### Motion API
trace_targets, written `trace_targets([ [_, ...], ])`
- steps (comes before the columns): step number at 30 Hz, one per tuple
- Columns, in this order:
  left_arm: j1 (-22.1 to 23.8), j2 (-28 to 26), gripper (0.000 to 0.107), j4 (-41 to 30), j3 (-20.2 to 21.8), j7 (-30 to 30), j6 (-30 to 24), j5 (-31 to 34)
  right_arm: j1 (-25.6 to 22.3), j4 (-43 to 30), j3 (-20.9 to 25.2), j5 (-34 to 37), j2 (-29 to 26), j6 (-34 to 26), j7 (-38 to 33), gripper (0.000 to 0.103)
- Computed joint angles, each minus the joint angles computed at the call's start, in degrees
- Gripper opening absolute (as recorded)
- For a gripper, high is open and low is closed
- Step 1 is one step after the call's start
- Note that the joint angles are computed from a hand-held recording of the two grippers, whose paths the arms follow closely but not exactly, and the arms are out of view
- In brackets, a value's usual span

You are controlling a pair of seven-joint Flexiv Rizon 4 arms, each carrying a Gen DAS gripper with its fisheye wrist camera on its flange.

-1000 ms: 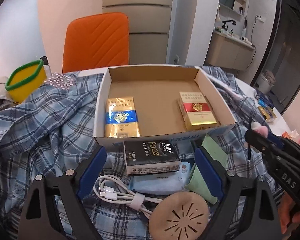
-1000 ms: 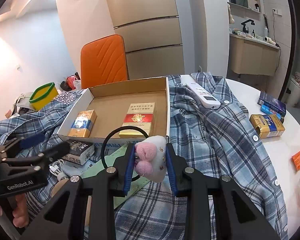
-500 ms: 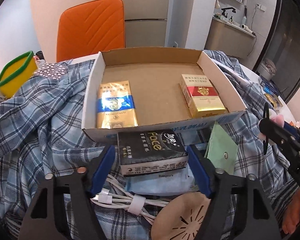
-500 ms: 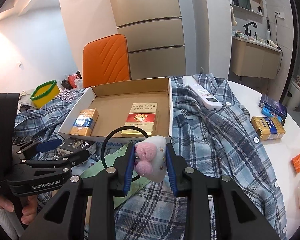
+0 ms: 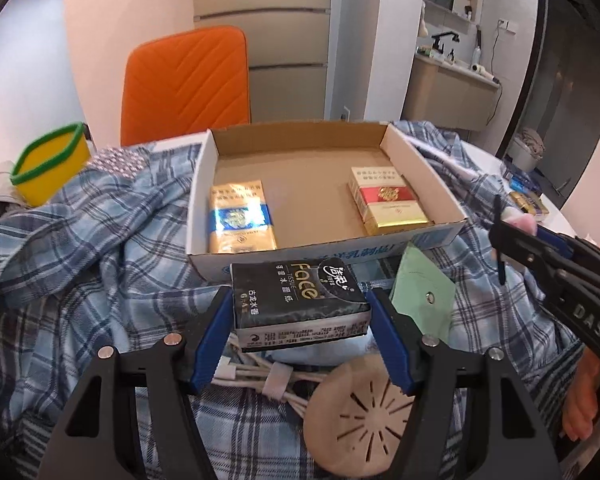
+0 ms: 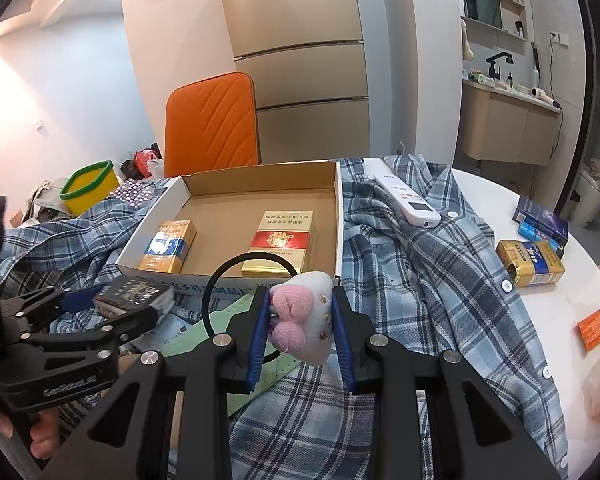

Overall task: Organize soft objects
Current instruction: 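Lift the tissue pack with the left tool over the box while the right tool raises the bunny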

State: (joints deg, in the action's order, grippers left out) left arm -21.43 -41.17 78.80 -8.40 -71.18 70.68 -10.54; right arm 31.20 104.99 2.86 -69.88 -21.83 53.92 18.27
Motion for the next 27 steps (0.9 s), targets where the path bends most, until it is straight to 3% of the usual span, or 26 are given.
trace_targets([
  [5,2.67,2.87,0.066,5.4,-3.65,2.1,7.37,-2.03,0.22,0.27,-0.03,-1.75,0.95,-0.71,0.54,0.032],
  [13,5.1,5.87,0.066,8.21,-7.61,5.99,17.21,-2.9,0.68,-1.24,1.15,-2.87,2.11,-4.62,-0.74,0.032],
  [17,7.76,6.13,0.066,7.66,-11.94,8.79,18.63,-4.27,1.89,-3.48,1.17,-3.65,2.24,-7.82,-4.09,0.032],
  [27,7.63,4.49,0.066,1.99,-14.31,10.15,20.35,-6.31,2.63,-10.25,0.14,-6.94,2.17,-12.36,-6.22,0.032],
])
